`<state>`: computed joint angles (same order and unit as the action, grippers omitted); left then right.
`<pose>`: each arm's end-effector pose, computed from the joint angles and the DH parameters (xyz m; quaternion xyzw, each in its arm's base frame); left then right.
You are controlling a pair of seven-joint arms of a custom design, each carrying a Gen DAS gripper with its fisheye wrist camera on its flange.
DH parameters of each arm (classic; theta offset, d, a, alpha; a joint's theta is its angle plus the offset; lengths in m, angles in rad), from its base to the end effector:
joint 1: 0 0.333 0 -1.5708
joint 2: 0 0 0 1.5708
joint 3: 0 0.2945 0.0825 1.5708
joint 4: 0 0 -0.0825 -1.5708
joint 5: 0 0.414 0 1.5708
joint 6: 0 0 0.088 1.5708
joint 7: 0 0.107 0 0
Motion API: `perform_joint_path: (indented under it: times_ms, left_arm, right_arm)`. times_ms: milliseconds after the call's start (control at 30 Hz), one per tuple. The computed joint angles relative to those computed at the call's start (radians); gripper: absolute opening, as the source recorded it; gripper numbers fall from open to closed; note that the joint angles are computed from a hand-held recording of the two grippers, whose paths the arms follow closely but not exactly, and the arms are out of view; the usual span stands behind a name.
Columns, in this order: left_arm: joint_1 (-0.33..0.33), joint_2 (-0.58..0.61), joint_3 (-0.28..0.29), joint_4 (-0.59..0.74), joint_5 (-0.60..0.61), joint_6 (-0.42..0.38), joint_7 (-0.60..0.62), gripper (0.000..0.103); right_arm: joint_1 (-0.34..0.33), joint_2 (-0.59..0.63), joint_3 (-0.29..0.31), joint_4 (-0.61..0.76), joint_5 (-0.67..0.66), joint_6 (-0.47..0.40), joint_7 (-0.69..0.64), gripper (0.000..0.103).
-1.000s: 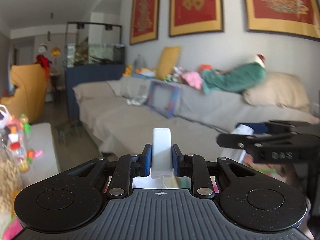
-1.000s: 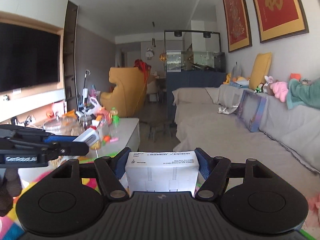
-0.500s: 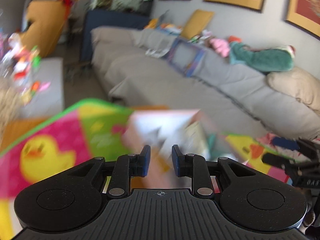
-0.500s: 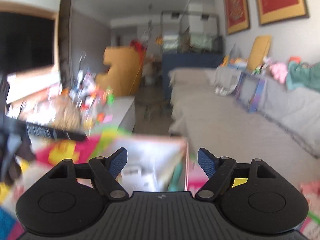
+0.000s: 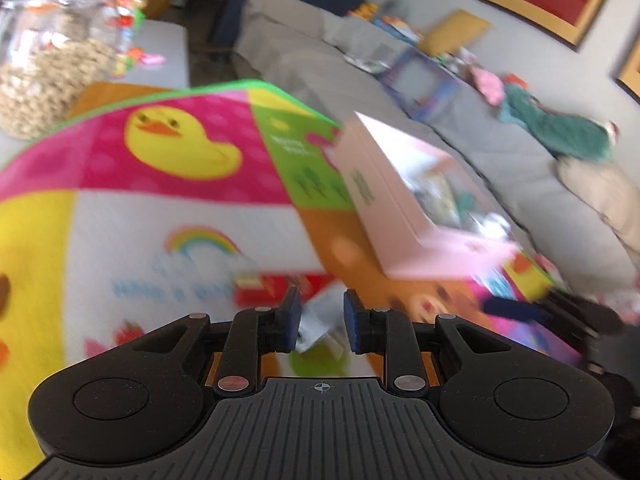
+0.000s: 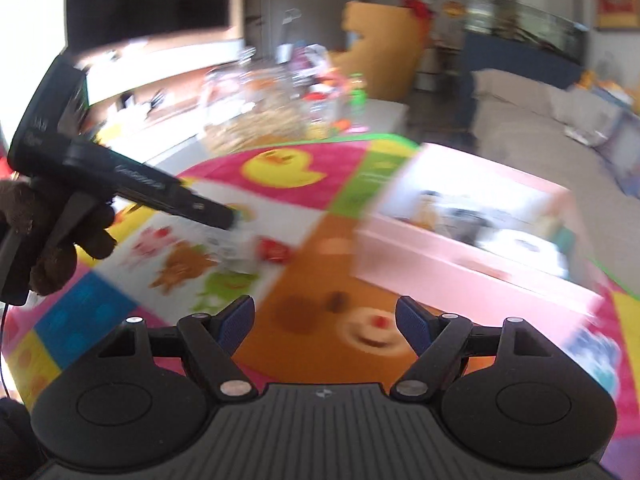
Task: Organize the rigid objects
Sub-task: 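Grasp the white plug charger with the right gripper while the left gripper grasps the red USB stick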
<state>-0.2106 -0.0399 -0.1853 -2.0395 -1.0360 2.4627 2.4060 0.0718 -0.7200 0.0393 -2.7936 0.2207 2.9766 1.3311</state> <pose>0.5609 -0.2343 0.4760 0.4420 -0.7837 0.4347 0.0389 0.4072 0.0301 0.4831 -0.6826 0.5852 -0.2936 0.3246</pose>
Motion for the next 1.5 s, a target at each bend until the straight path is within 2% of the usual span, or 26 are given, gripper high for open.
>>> perform_joint_path:
  times_ms: [67, 100, 267, 367, 400, 433, 500, 600, 700, 767, 867, 967, 1000, 1033, 1067, 1100, 1133, 1200, 1300, 1433, 1500]
  left_arm:
    - [0.005, -0.023, 0.011, -0.022, -0.039, -0.067, 0.047, 0.026]
    - [0.005, -0.041, 0.014, -0.041, -0.058, -0.063, 0.069, 0.026]
    - [-0.024, -0.073, 0.018, -0.085, -0.122, 0.148, 0.122, 0.026]
    - [-0.024, -0.033, 0.024, -0.04, -0.128, 0.175, 0.081, 0.026]
    - [-0.023, -0.021, 0.02, -0.028, -0.128, 0.184, 0.072, 0.026]
    - [-0.023, -0.009, 0.016, -0.017, -0.124, 0.191, 0.065, 0.026]
    - [-0.02, 0.01, 0.006, 0.001, -0.111, 0.189, 0.059, 0.026]
    - [-0.017, 0.038, -0.012, 0.023, -0.082, 0.195, 0.064, 0.026]
    - [-0.017, 0.077, -0.033, 0.048, -0.035, 0.24, 0.049, 0.026]
    - [-0.009, 0.103, -0.043, 0.069, -0.003, 0.235, 0.028, 0.026]
    - [0.011, 0.122, -0.053, 0.088, 0.053, 0.177, -0.013, 0.026]
    - [0.025, 0.096, -0.062, 0.063, 0.041, 0.13, 0.024, 0.025]
    - [0.026, 0.082, -0.06, 0.051, 0.043, 0.111, 0.032, 0.026]
    - [0.024, 0.068, -0.058, 0.038, 0.048, 0.097, 0.037, 0.026]
    - [0.019, 0.055, -0.055, 0.024, 0.065, 0.087, 0.038, 0.026]
    - [0.013, 0.042, -0.053, 0.01, 0.091, 0.084, 0.038, 0.026]
    - [0.004, 0.029, -0.053, -0.007, 0.121, 0.089, 0.039, 0.026]
    - [-0.018, 0.001, -0.053, -0.046, 0.181, 0.122, 0.055, 0.026]
    - [-0.047, -0.039, -0.041, -0.088, 0.231, 0.157, 0.085, 0.026]
    - [-0.072, -0.063, -0.011, -0.103, 0.214, 0.209, 0.076, 0.026]
    - [-0.08, -0.048, -0.001, -0.086, 0.174, 0.262, 0.066, 0.026]
  right_arm:
    - [0.025, 0.047, 0.012, 0.029, 0.0, 0.007, 0.0, 0.078]
    - [0.042, 0.064, 0.012, 0.038, 0.001, 0.008, -0.004, 0.078]
    - [0.043, 0.164, 0.043, 0.102, -0.029, 0.046, -0.009, 0.078]
    - [0.062, 0.23, 0.024, 0.162, -0.01, 0.028, 0.001, 0.076]
    - [0.078, 0.25, 0.008, 0.181, 0.005, 0.015, 0.001, 0.061]
    - [0.077, 0.268, 0.007, 0.201, 0.011, -0.009, 0.011, 0.042]
    - [0.084, 0.274, -0.008, 0.214, 0.025, -0.038, 0.012, 0.041]
    - [0.078, 0.21, -0.014, 0.16, 0.025, -0.051, -0.002, 0.04]
    - [0.039, 0.112, 0.001, 0.088, 0.004, -0.101, 0.012, 0.027]
    - [-0.007, 0.049, 0.022, 0.041, -0.021, -0.115, 0.041, 0.027]
    - [-0.069, -0.043, 0.035, -0.019, -0.046, -0.133, 0.089, 0.027]
    - [-0.129, -0.09, 0.054, -0.049, -0.071, -0.141, 0.145, 0.028]
    - [-0.138, -0.097, 0.055, -0.053, -0.077, -0.145, 0.16, 0.032]
    - [-0.139, -0.099, 0.049, -0.054, -0.077, -0.151, 0.17, 0.043]
    - [-0.124, -0.101, 0.031, -0.057, -0.07, -0.15, 0.168, 0.049]
    - [-0.097, -0.098, 0.005, -0.059, -0.057, -0.139, 0.155, 0.06]
    - [-0.068, -0.098, -0.019, -0.063, -0.042, -0.127, 0.138, 0.065]
    - [-0.021, -0.086, -0.045, -0.064, -0.018, -0.098, 0.101, 0.065]
    - [0.023, -0.039, -0.039, -0.04, 0.005, -0.06, 0.075, 0.065]
    - [0.1, 0.053, -0.063, 0.016, 0.046, -0.001, 0.024, 0.065]
    - [0.1, 0.112, -0.048, 0.054, 0.059, 0.019, 0.029, 0.065]
